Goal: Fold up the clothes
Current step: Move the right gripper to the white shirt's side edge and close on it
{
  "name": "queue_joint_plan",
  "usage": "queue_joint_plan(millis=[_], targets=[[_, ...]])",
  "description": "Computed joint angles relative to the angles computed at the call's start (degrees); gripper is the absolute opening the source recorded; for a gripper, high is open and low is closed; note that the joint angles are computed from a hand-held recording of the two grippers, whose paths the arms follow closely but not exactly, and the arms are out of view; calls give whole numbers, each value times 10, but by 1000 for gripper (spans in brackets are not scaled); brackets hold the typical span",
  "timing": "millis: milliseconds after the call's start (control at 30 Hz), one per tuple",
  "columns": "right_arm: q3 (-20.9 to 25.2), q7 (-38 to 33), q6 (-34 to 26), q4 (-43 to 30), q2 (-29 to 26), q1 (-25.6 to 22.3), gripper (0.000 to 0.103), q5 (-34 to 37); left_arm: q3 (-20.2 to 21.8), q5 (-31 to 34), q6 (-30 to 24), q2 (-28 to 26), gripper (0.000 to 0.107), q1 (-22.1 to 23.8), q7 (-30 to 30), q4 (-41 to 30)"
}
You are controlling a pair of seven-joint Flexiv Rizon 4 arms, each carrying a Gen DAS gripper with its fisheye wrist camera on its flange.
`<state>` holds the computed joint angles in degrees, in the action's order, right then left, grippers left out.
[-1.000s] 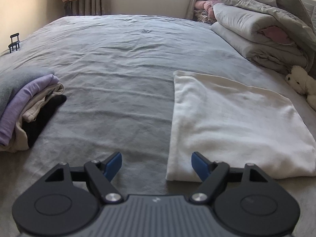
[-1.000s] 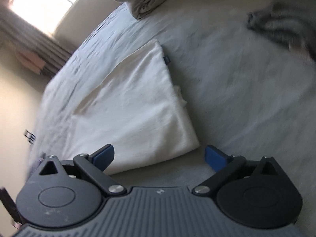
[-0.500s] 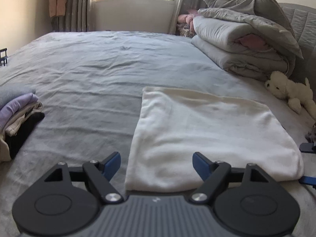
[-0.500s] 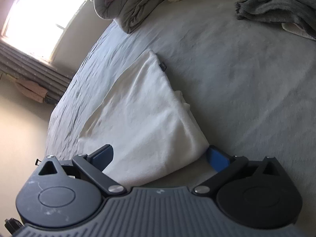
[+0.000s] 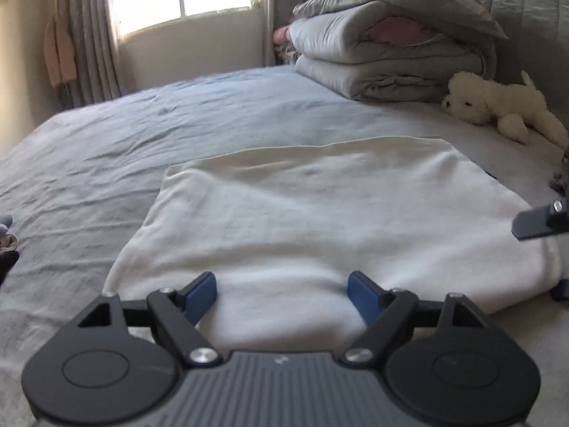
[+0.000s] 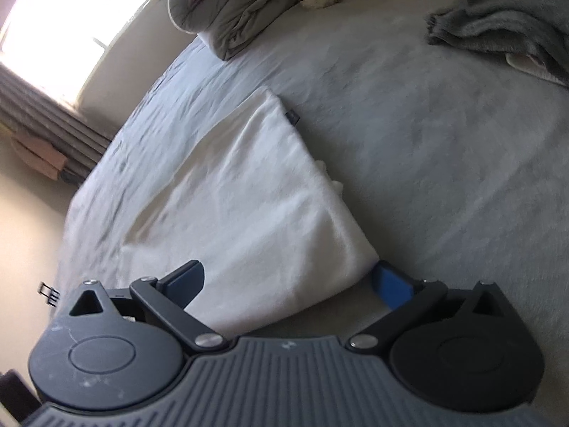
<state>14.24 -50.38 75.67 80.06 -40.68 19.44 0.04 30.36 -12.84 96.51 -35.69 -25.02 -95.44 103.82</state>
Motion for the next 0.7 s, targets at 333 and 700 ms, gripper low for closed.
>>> queue_joint_plan(millis=[333,700], targets=[[-183,194,121,60,4,137,91,-49,-24,3,8,4,84,21,4,3],[-290,326,162,100,0,205,57,-101,-64,-23,46,7,84,47,39,20]])
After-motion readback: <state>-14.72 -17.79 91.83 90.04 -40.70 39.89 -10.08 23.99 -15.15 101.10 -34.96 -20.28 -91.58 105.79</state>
